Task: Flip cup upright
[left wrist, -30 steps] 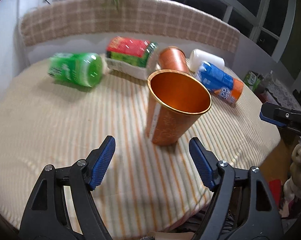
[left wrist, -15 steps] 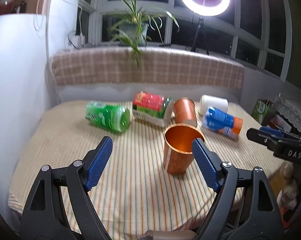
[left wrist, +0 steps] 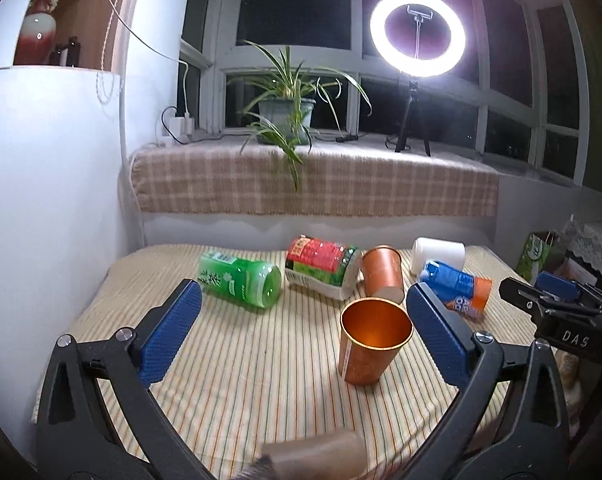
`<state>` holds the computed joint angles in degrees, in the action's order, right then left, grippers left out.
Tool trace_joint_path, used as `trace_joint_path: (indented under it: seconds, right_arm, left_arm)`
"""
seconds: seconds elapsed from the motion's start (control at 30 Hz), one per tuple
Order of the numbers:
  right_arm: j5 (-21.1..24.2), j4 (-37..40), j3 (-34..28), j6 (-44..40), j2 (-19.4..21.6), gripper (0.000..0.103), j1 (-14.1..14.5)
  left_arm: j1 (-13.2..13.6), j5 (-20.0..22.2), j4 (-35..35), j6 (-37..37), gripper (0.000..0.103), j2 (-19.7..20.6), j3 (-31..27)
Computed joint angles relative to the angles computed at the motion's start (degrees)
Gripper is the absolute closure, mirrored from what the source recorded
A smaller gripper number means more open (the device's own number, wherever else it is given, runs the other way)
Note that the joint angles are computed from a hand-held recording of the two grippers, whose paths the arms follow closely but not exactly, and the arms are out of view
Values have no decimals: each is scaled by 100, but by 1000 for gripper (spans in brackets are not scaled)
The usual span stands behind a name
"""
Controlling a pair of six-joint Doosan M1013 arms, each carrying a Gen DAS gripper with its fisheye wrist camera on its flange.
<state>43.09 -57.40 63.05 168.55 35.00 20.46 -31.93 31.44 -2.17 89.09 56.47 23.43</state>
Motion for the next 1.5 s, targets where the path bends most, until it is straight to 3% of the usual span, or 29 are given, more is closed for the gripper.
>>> trace_joint_path:
  seconds: [0.23,1.5]
  right_arm:
    - [333,-617,-35,509,67,15,76]
    - [338,-303,-121,327,106,14,21]
  left_arm:
    - [-11,-104,146,-120,0,-25,20]
    - [-1,-90,157,-127,0,-9,-20]
